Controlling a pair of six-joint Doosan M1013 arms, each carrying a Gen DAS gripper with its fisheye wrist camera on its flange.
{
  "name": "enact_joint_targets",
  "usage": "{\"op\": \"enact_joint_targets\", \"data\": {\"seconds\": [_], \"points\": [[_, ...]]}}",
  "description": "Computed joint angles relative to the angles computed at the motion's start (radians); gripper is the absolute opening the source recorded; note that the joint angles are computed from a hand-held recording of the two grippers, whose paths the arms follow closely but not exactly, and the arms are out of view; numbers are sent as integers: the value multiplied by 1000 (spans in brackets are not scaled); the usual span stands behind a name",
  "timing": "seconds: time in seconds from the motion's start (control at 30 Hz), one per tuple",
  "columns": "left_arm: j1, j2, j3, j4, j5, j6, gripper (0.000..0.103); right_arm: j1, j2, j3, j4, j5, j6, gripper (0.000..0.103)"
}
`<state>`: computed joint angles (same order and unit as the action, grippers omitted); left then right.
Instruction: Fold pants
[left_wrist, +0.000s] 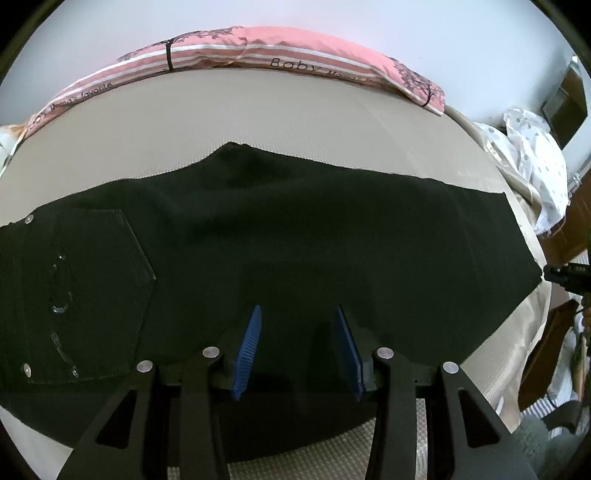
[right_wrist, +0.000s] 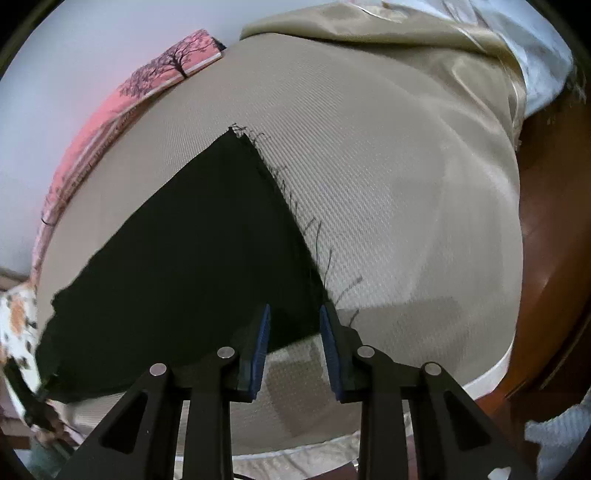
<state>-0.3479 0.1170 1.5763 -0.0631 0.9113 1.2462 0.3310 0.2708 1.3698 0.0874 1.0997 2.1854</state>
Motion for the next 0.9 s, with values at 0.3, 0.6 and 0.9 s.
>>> {"op": "enact_joint_targets", "data": {"seconds": [0.3, 0.6, 0.9], "points": [[-8, -16, 28, 7, -3, -29, 47, -27, -15, 49, 112, -92, 63, 22], [-12, -20, 34, 15, -2, -38, 49, -30, -5, 50, 111, -86, 104, 23], [-14, -22, 32, 18, -2, -38, 50, 15, -20, 29, -43, -110, 153, 4]]}}
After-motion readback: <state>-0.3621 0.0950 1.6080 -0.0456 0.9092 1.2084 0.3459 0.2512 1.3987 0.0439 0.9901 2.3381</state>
